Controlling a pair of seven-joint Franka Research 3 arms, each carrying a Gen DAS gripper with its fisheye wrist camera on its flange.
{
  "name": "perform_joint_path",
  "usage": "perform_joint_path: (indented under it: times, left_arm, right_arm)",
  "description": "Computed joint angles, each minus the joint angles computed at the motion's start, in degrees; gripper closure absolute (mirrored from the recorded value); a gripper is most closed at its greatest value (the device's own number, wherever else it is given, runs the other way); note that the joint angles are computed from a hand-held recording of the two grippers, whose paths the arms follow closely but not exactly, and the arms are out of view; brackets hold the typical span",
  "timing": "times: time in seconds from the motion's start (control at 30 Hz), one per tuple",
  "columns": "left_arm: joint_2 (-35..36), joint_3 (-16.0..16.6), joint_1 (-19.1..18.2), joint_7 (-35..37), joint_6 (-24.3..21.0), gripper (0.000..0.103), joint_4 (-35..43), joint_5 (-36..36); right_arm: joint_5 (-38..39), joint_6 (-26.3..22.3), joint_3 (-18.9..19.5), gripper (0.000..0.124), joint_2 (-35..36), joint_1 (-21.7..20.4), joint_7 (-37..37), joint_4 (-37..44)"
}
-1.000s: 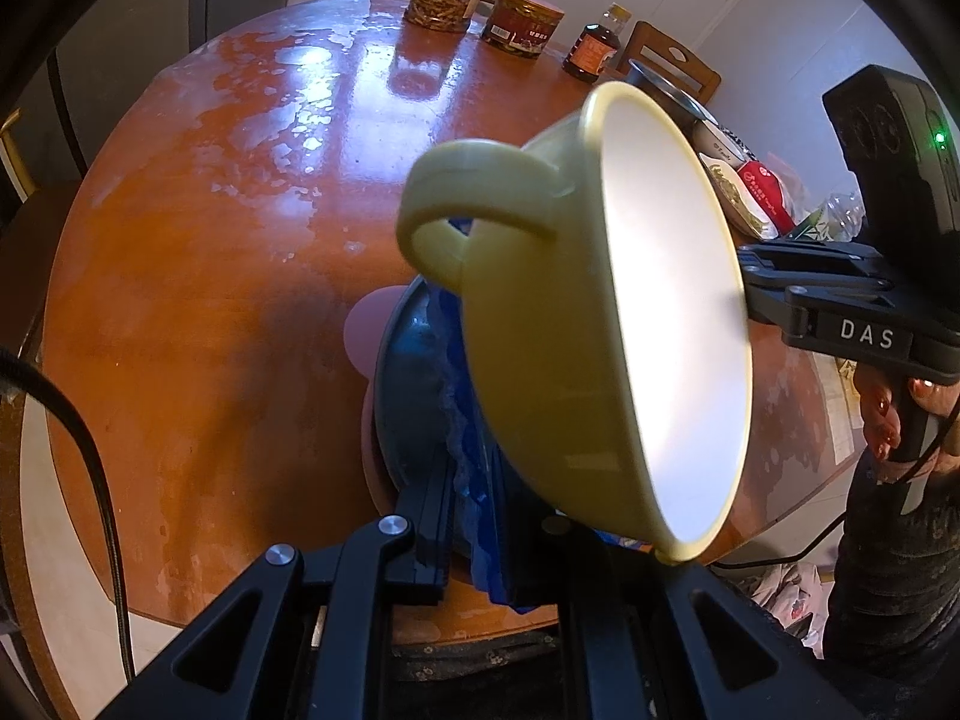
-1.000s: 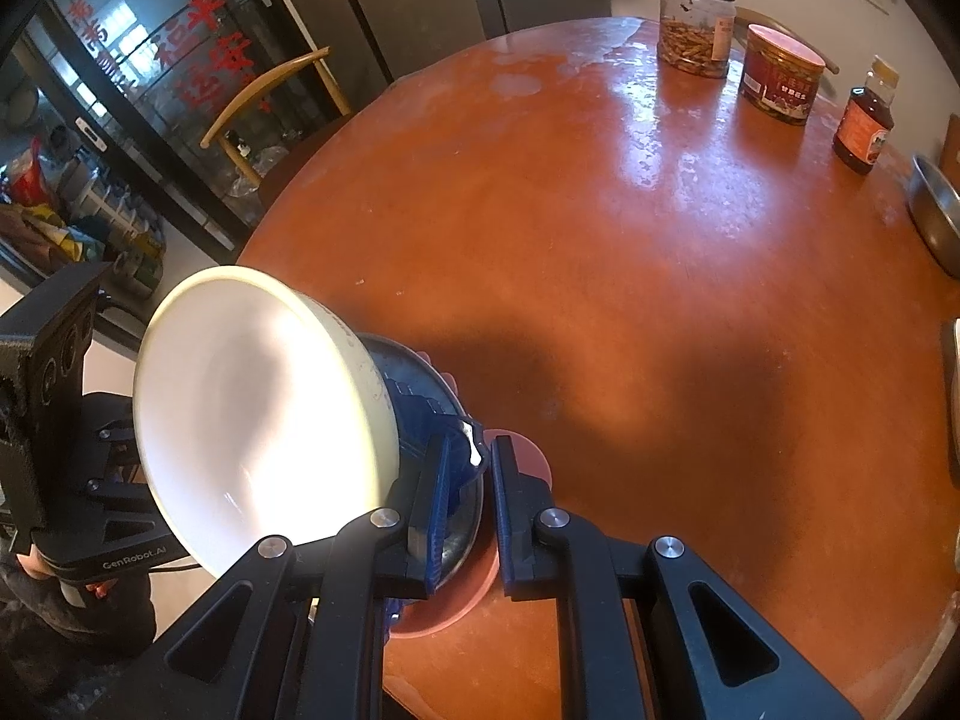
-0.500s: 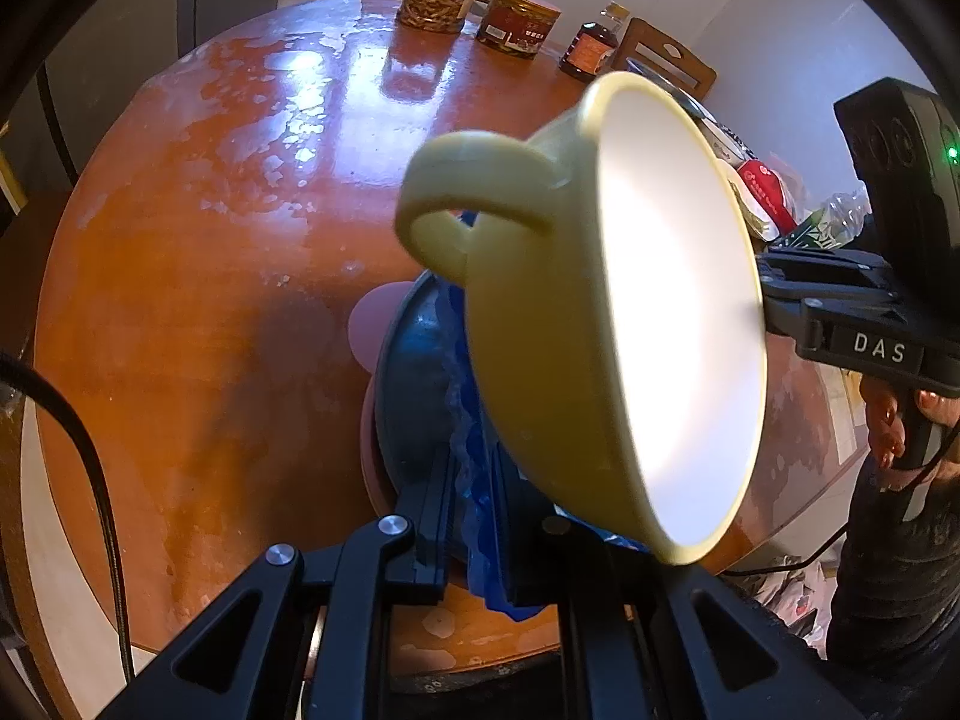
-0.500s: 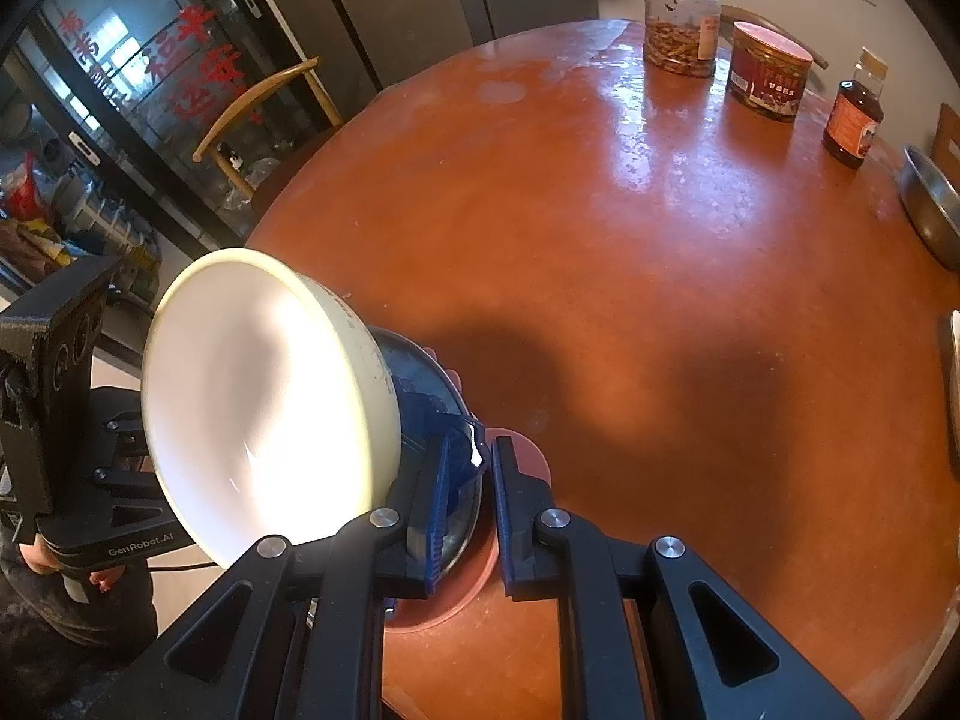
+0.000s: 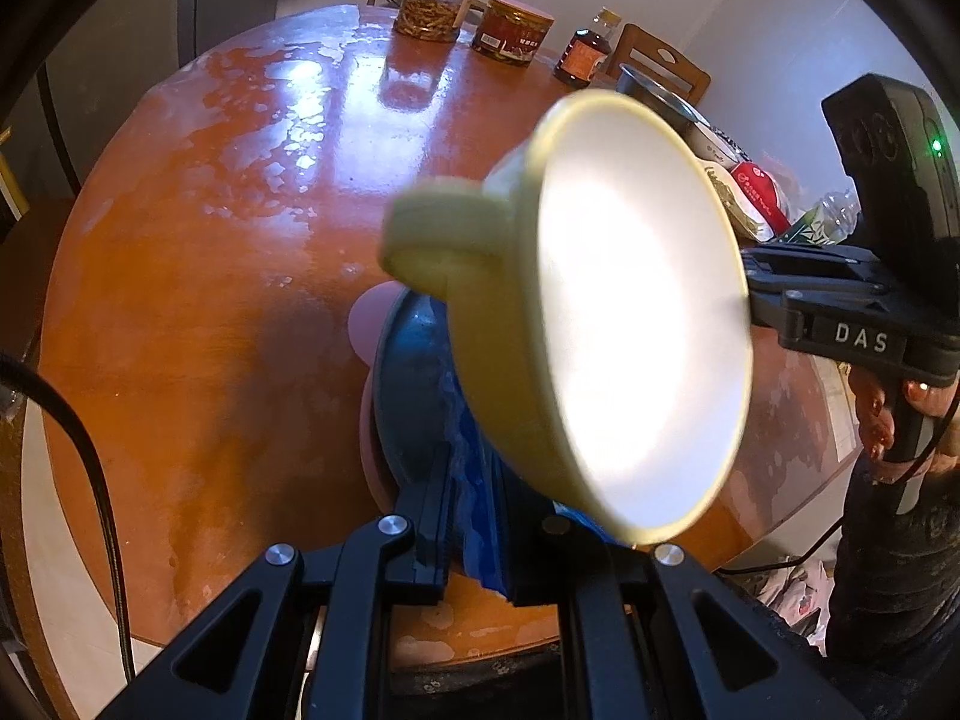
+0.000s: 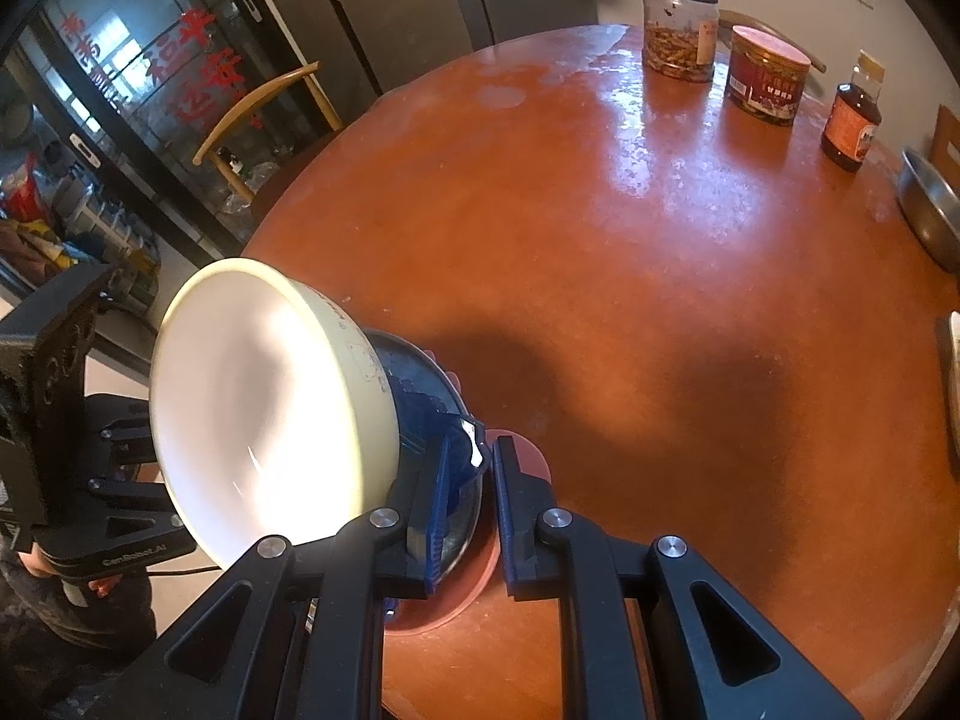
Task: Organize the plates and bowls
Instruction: 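Carry the tilted cream bowl with the left gripper over the stacked dishes, then lower the cream bowl onto the blue dish with the left gripper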
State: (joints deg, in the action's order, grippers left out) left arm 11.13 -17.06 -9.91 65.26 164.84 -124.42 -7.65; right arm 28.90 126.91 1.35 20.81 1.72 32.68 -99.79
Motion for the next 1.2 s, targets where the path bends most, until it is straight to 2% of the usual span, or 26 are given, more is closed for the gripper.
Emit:
perform_joint_path:
  times: [0.27, 0.5, 0.83, 0.9, 0.97, 1.2]
  left_arm:
    - [-0.28, 0.02, -0.07, -0.29, -0.24, 0.091, -0.09, -0.06]
    - [-0.46, -0.36, 0.31, 0.71, -0.05, 0.091, -0.34, -1.44]
    - [-3.82, -0.49, 0.28, 2.69, 1.86, 0.09, -3.84, -4.57]
    - [-4.81, -1.65, 1.2, 7.04, 2.88, 0.09, -5.05, -9.67]
    - [-5.36, -1.42, 0.95, 8.62, 3.2, 0.089, -5.7, -11.94]
    - [-5.08, 0.61, -0.87, 6.19, 2.48, 0.089, -5.17, -8.77]
  right_arm:
    - [0.6, 0.59, 0.04, 0.107, -0.52, -0.25, -0.95, -0.85]
    - [1.98, 0.73, -0.04, 0.093, -0.56, -0.93, -1.06, -0.32]
    - [4.92, 0.09, -0.55, 0.091, -0.82, -2.48, -1.06, -0.03]
    - [5.07, -0.39, -0.7, 0.091, -0.22, -2.88, -0.52, 0.77]
    - [4.93, -0.53, -0.79, 0.091, 0.15, -3.08, 0.07, 1.06]
    - [5.54, -0.79, -0.38, 0.091, -0.09, -3.47, -0.97, 0.34]
